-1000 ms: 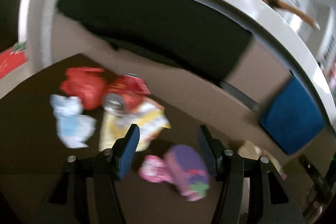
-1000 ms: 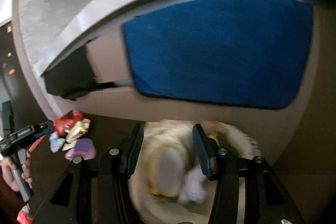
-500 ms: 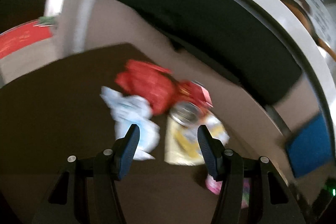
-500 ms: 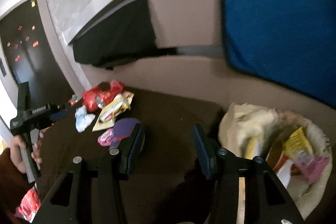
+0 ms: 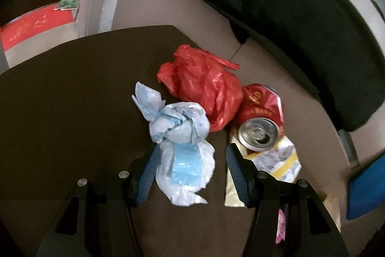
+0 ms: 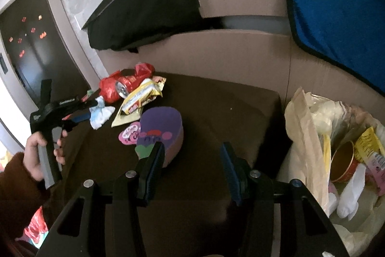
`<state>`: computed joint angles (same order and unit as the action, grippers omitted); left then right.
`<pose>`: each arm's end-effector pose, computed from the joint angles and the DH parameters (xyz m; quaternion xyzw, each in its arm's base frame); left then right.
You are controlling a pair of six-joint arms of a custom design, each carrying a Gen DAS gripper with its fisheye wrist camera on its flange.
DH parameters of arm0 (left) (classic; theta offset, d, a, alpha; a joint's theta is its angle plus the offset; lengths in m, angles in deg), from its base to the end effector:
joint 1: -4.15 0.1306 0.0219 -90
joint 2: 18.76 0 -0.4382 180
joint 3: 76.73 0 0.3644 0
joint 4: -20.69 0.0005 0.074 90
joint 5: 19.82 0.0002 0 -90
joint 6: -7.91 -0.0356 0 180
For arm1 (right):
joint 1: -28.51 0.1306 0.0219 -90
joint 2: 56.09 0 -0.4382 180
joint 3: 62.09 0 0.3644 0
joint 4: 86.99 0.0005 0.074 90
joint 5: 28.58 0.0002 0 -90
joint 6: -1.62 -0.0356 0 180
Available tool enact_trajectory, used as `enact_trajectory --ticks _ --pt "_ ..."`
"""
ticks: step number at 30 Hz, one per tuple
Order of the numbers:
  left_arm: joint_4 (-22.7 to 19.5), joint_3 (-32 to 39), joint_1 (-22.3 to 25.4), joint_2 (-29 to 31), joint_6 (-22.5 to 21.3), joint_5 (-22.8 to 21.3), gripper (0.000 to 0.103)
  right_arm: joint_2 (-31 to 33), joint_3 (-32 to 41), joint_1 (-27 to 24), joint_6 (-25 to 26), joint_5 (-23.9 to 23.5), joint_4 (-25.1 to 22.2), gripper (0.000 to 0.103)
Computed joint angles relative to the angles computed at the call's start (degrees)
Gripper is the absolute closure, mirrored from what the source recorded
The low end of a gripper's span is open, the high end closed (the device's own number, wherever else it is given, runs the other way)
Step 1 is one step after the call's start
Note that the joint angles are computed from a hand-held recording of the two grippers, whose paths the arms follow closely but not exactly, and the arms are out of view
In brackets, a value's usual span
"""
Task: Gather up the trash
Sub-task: 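Grasp the crumpled white-and-blue tissue with the left tool while the right tool reaches the foam sponge, then grasp the pink-purple foam sponge with the right tool and lift it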
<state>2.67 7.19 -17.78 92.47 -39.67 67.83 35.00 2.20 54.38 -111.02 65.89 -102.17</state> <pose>0.5395 -0.2162 0.2938 -0.1721 0.9087 -0.1863 0.3317 0.3944 0.1876 0.3310 -0.0099 0.9129 0.1345 0.3853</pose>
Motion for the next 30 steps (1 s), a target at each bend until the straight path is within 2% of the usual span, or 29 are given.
enact_trajectory --ticks 3,7,8,12,15,19,22,27,29,30 --pt "-2.69 2.06 0.44 1.55 1.13 0.42 0.05 0.16 0.07 0.3 -0.01 0.1 -0.6 0.057" --pt "-3.62 2.32 0.63 1.76 -0.99 0.38 0.078 0.3 0.08 0.4 -0.37 -0.39 -0.85 0.057" --pt "-2.89 1.57 0.51 1.16 -1.86 0.19 0.079 0.38 0.14 0.4 -0.53 -0.74 -0.92 0.057" --pt "-0.03 -2.86 -0.6 -3.59 -5.73 -0.57 0.081 0.8 0.43 0.67 -0.5 -1.51 -0.55 0.057" --pt "0.51 -5.99 -2.13 -7.74 -8.23 -0.47 0.081 1.67 1.17 0.7 -0.63 -2.93 -0.33 0.057" --pt "1.87 -9.96 -5.38 -12.89 -13.58 -3.23 0.081 3.73 2.9 0.82 -0.91 -5.01 -0.14 0.057" --pt "1.76 -11.53 -6.71 -15.07 -14.95 -2.59 0.081 5.82 4.33 0.87 -0.96 -5.57 0.62 0.057" --pt "2.87 -13.57 -7.56 -17.49 -14.34 -0.92 0.081 10.41 7.04 -0.49 -4.1 -8.61 2.16 0.057" --pt "3.26 -13.79 -7.4 -17.67 -14.7 -1.31 0.081 12.17 8.49 -0.26 -3.67 -8.04 0.96 0.057" --pt "3.3 -14.06 -7.2 -17.97 -14.95 -1.29 0.081 12.63 8.45 -0.15 -3.7 -8.05 1.97 0.056"
